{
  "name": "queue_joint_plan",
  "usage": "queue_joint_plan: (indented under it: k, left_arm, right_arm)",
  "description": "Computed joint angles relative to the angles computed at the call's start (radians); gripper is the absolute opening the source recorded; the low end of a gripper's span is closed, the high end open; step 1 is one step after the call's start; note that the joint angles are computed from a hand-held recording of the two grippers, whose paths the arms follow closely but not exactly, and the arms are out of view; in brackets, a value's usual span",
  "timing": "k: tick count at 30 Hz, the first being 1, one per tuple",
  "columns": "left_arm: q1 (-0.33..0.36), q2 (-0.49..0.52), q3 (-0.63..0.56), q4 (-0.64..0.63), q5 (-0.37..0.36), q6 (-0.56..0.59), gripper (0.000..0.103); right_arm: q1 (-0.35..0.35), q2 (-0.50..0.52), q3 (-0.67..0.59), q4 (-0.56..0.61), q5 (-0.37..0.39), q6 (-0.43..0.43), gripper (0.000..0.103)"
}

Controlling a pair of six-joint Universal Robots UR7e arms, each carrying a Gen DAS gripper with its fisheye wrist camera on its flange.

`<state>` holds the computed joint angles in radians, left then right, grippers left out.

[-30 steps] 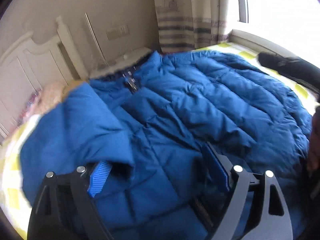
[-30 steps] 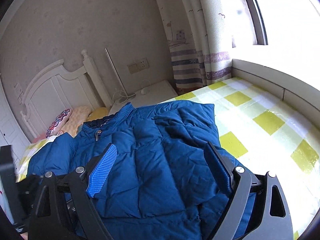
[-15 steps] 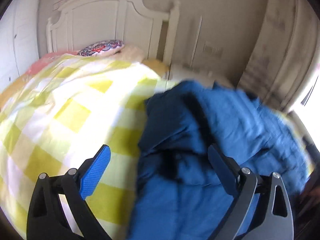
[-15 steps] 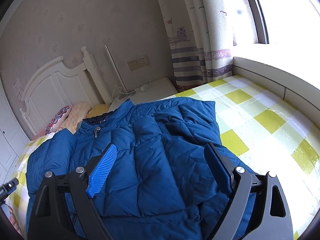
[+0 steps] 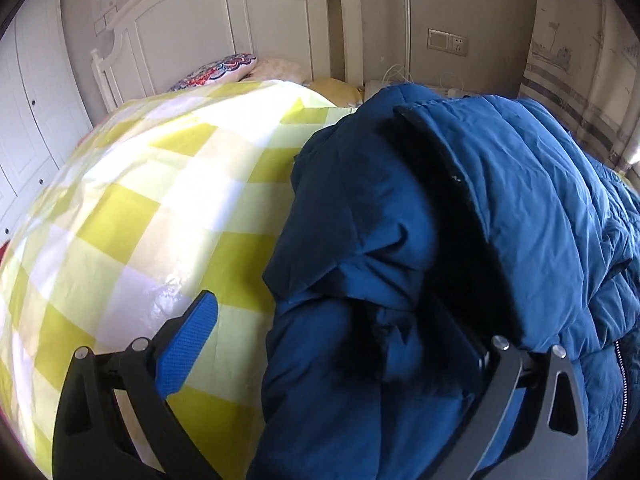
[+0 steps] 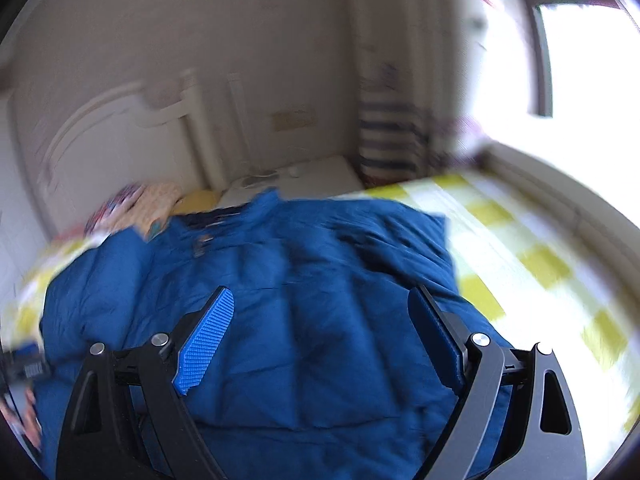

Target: Fold large clothes

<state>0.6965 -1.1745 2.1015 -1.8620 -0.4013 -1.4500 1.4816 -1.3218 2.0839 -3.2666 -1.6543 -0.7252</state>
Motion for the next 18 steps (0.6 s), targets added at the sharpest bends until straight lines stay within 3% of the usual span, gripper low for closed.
queue_joint_plan:
  k: [3, 6, 8, 10, 18]
  left_arm:
    - [0.011, -0.025, 0.049, -0.167, -0.007, 0.088, 0.101]
    - [0.015, -0.051, 0.105, -0.345, -0.025, 0.175, 0.101]
    - [0.012, -0.065, 0.15, -0.486, -0.025, 0.236, 0.101]
    - [-0.003, -0.078, 0.194, -0.593, 0.0, 0.259, 0.101]
    - [-0.044, -0.082, 0.228, -0.652, 0.084, 0.241, 0.101]
  right_arm:
    - [0.065, 0.003, 0.053, 0.007, 0.002, -0.206, 0.085]
    - [0.161, 0.047, 0.107, -0.01, -0.063, -0.458, 0.085]
    - [0.209, 0.081, 0.114, 0.005, -0.103, -0.543, 0.079]
    - [0.247, 0.114, 0.11, 0.032, -0.121, -0.587, 0.072]
    - [0.325, 0.241, 0.073, 0.031, -0.171, -0.626, 0.071]
